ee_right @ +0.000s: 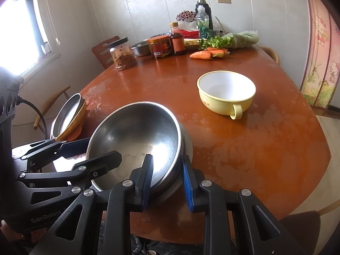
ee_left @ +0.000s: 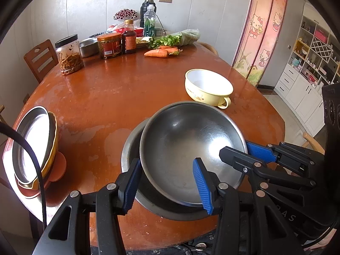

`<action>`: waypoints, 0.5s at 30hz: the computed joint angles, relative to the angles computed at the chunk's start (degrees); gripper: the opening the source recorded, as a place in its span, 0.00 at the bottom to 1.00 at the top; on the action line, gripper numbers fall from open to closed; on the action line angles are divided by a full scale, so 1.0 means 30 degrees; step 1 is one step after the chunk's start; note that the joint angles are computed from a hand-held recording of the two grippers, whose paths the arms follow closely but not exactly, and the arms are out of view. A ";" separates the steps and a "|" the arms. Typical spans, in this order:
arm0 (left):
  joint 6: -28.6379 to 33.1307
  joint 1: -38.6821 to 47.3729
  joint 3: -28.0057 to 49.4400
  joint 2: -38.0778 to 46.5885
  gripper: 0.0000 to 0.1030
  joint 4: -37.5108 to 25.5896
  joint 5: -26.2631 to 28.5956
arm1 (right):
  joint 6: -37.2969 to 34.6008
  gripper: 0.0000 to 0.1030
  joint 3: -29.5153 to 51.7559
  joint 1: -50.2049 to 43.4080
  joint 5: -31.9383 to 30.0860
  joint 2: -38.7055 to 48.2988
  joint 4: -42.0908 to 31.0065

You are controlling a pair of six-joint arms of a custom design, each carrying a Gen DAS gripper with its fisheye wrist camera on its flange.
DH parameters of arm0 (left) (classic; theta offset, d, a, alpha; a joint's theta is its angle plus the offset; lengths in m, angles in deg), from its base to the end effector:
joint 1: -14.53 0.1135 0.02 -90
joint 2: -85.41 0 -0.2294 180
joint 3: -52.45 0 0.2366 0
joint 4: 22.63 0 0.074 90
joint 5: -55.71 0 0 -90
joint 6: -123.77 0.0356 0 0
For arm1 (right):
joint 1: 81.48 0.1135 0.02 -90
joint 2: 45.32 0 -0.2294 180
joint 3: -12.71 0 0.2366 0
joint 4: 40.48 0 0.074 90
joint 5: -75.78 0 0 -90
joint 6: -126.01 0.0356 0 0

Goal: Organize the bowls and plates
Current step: 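Carry the steel mixing bowl over the basin and lower it inside, then settle the steel mixing bowl into the basin with both tools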

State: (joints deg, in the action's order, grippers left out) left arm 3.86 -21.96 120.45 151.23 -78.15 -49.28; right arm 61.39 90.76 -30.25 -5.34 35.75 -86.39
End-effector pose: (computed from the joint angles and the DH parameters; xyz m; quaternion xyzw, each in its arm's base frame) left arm 0.1881 -0.1277 0.2448 0.0131 0.9420 -0.0671 0.3287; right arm 0.1874 0.2245 0.2453 -0.1824 0.9161 0.1599 0.3194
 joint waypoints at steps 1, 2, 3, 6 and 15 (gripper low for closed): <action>-0.0006 0.0016 -0.0016 0.0001 0.48 0.0018 0.0028 | 0.0001 0.28 0.0003 0.0012 0.0011 0.0021 0.0000; 0.0019 0.0045 -0.0032 0.0000 0.48 0.0043 0.0054 | 0.0003 0.28 0.0047 0.0021 0.0046 0.0076 0.0005; 0.0010 0.0057 -0.0037 0.0004 0.48 0.0039 0.0082 | -0.0037 0.28 0.0038 0.0006 0.0035 0.0076 0.0031; 0.0043 0.0071 -0.0118 0.0009 0.48 0.0112 0.0135 | -0.0069 0.28 -0.0081 0.0085 0.0199 0.0067 0.0167; 0.0042 0.0051 -0.0431 -0.0257 0.47 0.0249 0.0108 | -0.0096 0.28 -0.0234 0.0380 0.0718 -0.0023 0.0235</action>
State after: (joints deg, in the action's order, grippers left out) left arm 3.99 -21.81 119.16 150.46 -77.40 -48.96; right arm 61.10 90.06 -29.10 -3.19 35.68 -85.68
